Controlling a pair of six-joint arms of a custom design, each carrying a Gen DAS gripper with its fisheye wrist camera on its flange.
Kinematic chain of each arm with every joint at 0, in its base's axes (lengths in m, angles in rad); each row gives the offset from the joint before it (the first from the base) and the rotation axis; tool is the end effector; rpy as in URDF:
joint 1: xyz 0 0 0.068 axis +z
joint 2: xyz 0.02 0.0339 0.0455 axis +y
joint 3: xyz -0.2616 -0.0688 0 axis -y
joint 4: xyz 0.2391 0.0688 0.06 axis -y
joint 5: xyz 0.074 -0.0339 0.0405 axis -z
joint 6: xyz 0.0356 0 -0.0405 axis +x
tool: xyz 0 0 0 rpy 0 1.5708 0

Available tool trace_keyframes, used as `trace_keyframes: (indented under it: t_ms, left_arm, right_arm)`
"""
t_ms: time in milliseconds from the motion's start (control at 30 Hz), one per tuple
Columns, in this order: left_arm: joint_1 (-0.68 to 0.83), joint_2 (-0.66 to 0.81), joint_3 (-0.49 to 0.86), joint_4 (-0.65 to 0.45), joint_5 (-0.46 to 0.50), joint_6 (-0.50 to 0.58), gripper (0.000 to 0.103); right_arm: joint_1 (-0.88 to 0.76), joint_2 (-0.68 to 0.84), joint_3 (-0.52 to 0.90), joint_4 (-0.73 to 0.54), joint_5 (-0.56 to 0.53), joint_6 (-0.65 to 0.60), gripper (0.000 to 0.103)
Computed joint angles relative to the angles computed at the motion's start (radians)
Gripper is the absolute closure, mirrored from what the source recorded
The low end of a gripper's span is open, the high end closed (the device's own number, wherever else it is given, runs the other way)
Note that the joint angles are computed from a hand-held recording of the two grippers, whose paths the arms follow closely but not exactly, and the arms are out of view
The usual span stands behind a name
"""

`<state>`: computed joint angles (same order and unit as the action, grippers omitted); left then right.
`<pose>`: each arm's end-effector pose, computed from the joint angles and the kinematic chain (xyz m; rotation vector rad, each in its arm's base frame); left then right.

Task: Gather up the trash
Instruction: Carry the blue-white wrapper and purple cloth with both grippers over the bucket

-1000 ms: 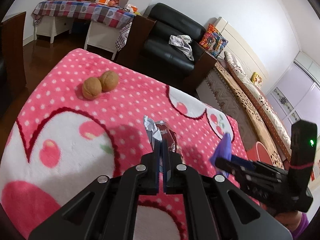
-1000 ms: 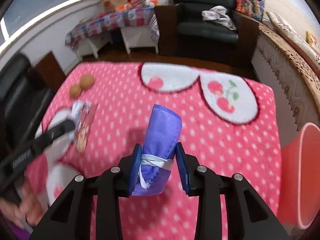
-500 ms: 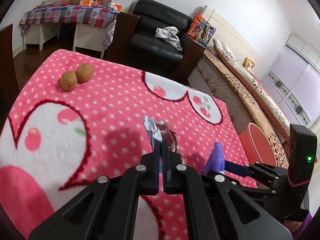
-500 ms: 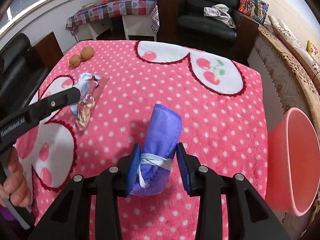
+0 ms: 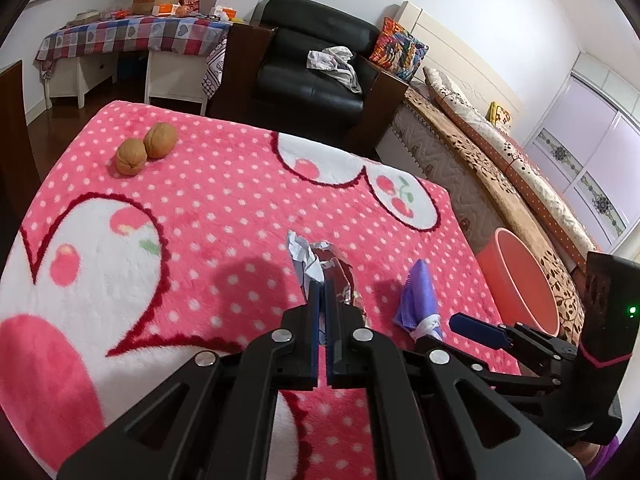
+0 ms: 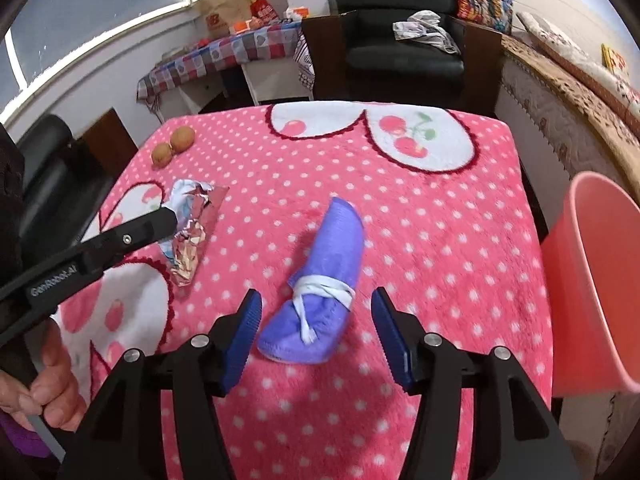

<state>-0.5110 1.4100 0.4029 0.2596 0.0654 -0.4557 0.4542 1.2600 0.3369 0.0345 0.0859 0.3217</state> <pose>0.2055 -0.1179 0.1272 0.0999 2.3821 -0.5528 0.1821 0.0855 0.1231 -0.1259 2.4660 0.2333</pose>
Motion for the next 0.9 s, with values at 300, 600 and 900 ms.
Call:
trace_keyframes:
  t_ms: [300,600,900]
  left_arm:
    - [-0.058,0.01,0.014,-0.007,-0.034,-0.011,0.102]
    - [-0.099,0.017,0.028,-0.022,-0.072,-0.019,0.102]
    - [-0.156,0.053,0.104,-0.042,-0.117,-0.013,0.102]
  right_arm:
    - [-0.048,-0.004,-0.073,0.095,-0.092,0.069,0.048]
    - [-0.094,-0.025,-0.116,0.147,-0.156,0.087,0.066]
    - [-0.192,-0.34,-0.17,-0.038,-0.15,0.026,0.068]
